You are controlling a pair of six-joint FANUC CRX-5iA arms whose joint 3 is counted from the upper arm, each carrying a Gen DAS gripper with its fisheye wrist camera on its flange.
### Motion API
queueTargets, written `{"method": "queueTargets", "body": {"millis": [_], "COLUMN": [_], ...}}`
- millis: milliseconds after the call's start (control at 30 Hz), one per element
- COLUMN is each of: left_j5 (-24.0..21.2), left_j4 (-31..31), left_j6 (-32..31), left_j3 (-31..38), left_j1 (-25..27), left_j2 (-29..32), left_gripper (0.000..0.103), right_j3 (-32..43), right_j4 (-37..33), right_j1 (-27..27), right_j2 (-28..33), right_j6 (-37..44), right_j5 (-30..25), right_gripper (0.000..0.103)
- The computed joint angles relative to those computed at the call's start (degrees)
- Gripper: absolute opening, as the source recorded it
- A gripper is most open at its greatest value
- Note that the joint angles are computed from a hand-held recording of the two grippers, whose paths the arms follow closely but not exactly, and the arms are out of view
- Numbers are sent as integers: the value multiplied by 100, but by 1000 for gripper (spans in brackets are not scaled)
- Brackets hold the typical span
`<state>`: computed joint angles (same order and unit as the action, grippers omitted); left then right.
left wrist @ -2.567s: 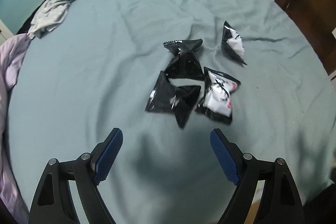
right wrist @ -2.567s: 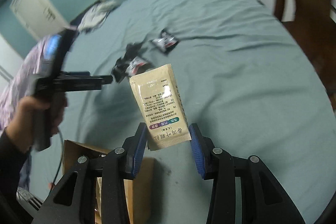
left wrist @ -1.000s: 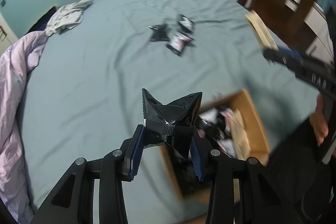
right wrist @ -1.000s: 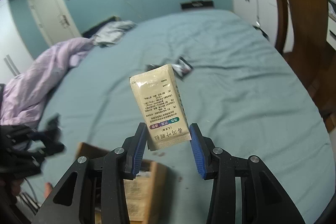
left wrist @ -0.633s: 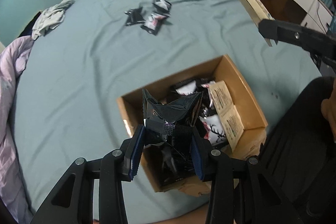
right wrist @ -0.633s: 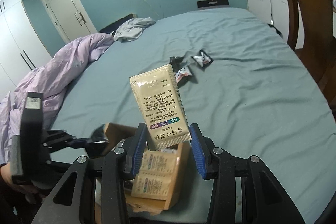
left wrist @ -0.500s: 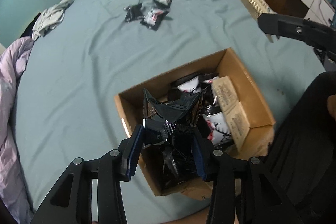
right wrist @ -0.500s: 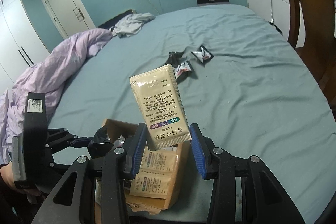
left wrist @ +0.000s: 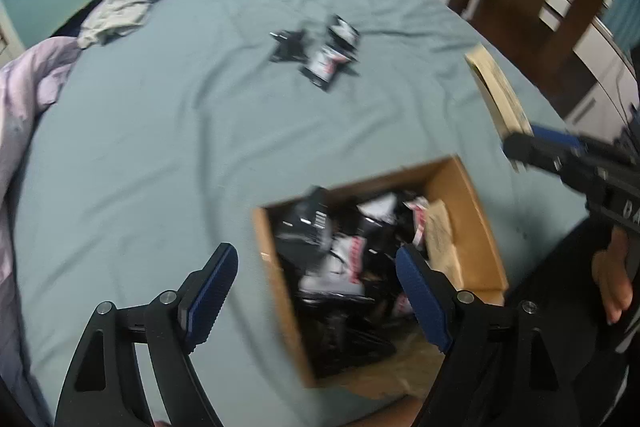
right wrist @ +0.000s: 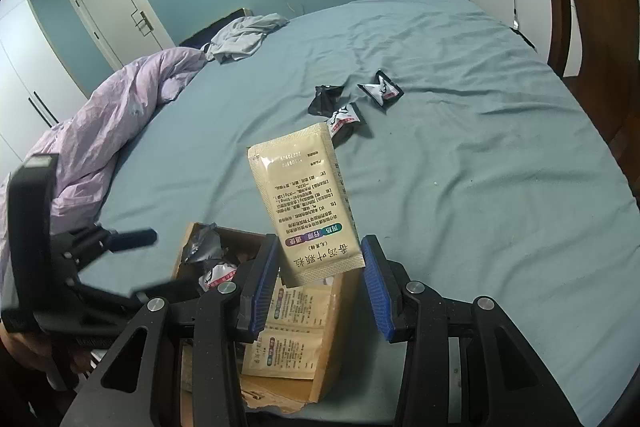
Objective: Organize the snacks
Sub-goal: 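Carry both items over the box and open both tools to drop them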
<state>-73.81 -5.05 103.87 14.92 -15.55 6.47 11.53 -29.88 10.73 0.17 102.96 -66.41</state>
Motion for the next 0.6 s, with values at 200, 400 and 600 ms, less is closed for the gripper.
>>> {"method": "queueTargets", "body": {"millis": [200,400,600], "left_j5": [-191,-365,-253], "left_j4": [-891,-1019,-987], "left_j6": [827,1078,1039], "left_j3": [203,200,175], "left_j1": [-79,-2,5], "left_j2": [-96,-113,-142], "left_gripper": [82,82,82], "right_j3": [176,207,255], "right_j4": [-62,542,961], "right_j1": [175,682,1083], "right_j2": [110,231,322], "right_j6": [503,658,911], "right_j5": [-479,-717,-859], "right_gripper": [41,41,41]}}
